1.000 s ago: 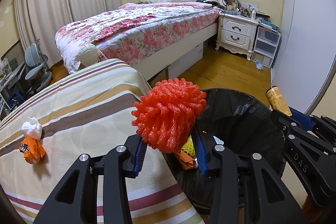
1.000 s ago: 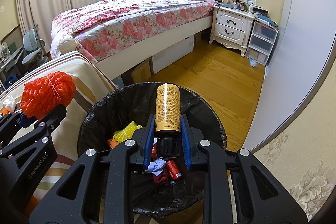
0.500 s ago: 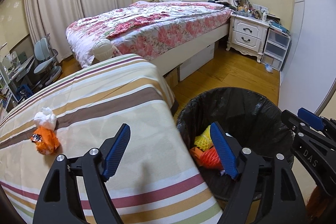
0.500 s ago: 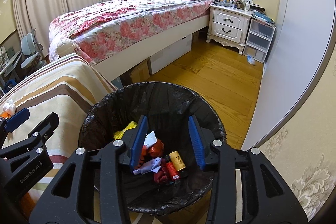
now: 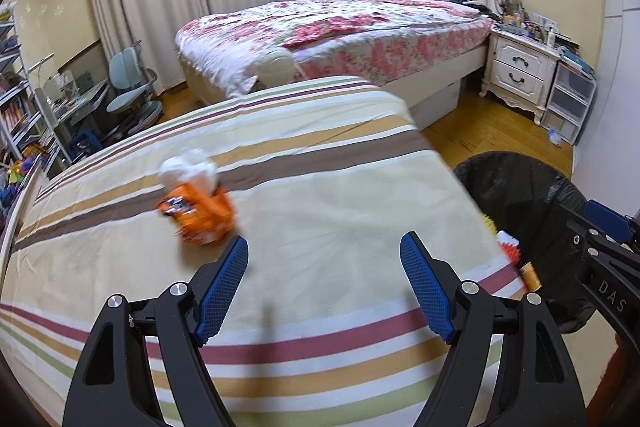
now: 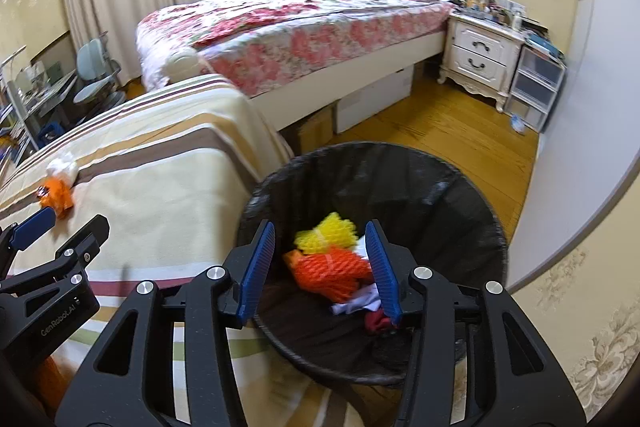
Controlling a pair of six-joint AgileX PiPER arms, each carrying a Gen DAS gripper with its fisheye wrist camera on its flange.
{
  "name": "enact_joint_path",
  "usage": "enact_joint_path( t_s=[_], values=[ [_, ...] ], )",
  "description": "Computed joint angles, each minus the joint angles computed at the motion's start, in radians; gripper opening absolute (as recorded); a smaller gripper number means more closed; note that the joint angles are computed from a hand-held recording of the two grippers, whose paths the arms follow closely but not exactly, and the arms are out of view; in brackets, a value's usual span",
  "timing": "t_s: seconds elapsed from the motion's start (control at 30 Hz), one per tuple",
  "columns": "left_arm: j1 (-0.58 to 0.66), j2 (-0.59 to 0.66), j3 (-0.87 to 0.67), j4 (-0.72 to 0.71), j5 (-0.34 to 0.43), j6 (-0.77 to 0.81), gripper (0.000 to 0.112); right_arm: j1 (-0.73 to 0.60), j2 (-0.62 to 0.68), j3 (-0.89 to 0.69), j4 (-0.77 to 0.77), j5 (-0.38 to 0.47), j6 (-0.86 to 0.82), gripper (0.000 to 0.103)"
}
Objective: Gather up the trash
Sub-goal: 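Move both open tools back to the white bag and orange wrapper, then grasp the orange wrapper with the right tool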
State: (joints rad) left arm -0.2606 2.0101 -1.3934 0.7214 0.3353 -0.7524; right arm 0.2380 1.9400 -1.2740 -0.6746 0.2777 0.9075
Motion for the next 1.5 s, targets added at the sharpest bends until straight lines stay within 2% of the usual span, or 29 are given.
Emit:
enact_joint_path(
  t_s=[0.17, 0.23, 0.37, 0.63, 0.7, 1.0, 1.13, 1.2, 1.23, 1.27, 1.3, 1.5],
  values=[
    [0.089, -0.05, 0.08, 0.01, -0.017, 0.001, 0.076, 0.086, 0.022, -0.044, 0.071, 0.019, -0.084, 0.05],
    [0.133, -0.061, 0.094, -0.045, -0.019, 0.055, 0.076, 0.12, 0.033, -0.066, 0.079, 0.029, -0.1, 0.054],
    [0.225, -0.07, 0.103, -0.196, -0.02, 0.206, 0.076, 0.186, 0.078, -0.138, 0.172, 0.066, -0.206, 0.055],
    [0.341, -0.085, 0.13, -0.195, -0.032, 0.225, 0.076, 0.28, 0.206, -0.371, 0.406, 0.187, -0.448, 0.057],
    [0.364, -0.072, 0.107, -0.245, -0.025, 0.277, 0.076, 0.299, 0.242, -0.436, 0.435, 0.226, -0.483, 0.058],
    [0.449, -0.06, 0.089, -0.442, -0.026, 0.469, 0.076, 0.373, 0.405, -0.746, 0.439, 0.395, -0.522, 0.06],
    [0.456, -0.053, 0.077, -0.472, -0.02, 0.501, 0.076, 0.379, 0.493, -0.916, 0.461, 0.481, -0.551, 0.06],
    [0.451, -0.043, 0.062, -0.467, -0.014, 0.496, 0.076, 0.375, 0.503, -0.933, 0.458, 0.482, -0.544, 0.059],
    [0.45, -0.042, 0.062, -0.468, -0.015, 0.499, 0.076, 0.372, 0.505, -0.939, 0.458, 0.483, -0.54, 0.055],
    [0.448, -0.04, 0.058, -0.468, -0.015, 0.502, 0.076, 0.369, 0.511, -0.949, 0.468, 0.488, -0.546, 0.044],
    [0.447, -0.038, 0.056, -0.47, -0.014, 0.508, 0.076, 0.363, 0.514, -0.954, 0.477, 0.491, -0.551, 0.04],
    [0.433, -0.02, 0.026, -0.489, -0.006, 0.533, 0.076, 0.322, 0.472, -0.872, 0.466, 0.445, -0.53, 0.038]
  ],
)
